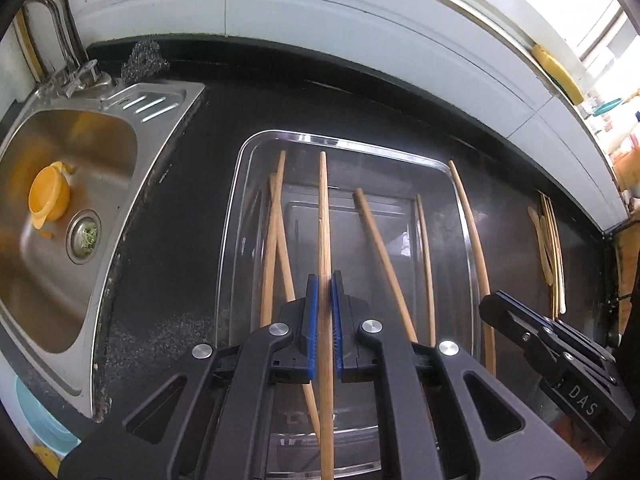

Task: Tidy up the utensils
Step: 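Carry the held chopstick with the left tool over the container while the right tool carries its own, then open the left tool to drop its chopstick in the container while the right tool drops its own, then move both open tools back over the utensil pile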

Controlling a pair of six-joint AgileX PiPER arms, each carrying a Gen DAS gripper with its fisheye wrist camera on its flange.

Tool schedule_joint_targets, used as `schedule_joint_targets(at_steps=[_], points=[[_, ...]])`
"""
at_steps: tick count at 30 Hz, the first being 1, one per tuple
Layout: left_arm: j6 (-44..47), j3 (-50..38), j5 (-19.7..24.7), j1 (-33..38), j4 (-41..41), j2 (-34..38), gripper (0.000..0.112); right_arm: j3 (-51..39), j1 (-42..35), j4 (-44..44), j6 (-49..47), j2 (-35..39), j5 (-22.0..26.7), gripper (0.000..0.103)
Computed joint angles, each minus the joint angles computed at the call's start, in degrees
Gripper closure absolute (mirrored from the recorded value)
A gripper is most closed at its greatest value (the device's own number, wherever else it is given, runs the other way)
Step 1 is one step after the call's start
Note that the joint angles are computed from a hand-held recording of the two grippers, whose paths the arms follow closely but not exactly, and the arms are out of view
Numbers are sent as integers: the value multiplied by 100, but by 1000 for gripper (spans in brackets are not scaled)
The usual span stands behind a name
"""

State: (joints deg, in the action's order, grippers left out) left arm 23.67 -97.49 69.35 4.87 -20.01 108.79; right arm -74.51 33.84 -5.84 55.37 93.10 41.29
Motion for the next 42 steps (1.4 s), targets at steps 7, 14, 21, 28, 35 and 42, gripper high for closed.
schedule_joint_targets(at_steps=[7,14,21,28,35,42], points=[[-15,8,7,20,-88,77,107,-118,114,-127,97,93,157,96],[-878,-375,-285,149,-29,-99,15,-493,488,-1089,-112,280,873,7],[-1176,-969,-180,-338,141,-321,15,633,315,-1724,261,-688,684,7],[-1397,-764,-56,-1653,333,-432,15,2366,-808,-1344,166,-2221,538,7],[-2162,-586,-429,-3464,1290,-216,15,3552,-3557,-111,-2044,-3864,880,7],[-3159,-1030,-396,-4700,2248,747,15,3898,-7086,1538,-5633,-4156,941,7]])
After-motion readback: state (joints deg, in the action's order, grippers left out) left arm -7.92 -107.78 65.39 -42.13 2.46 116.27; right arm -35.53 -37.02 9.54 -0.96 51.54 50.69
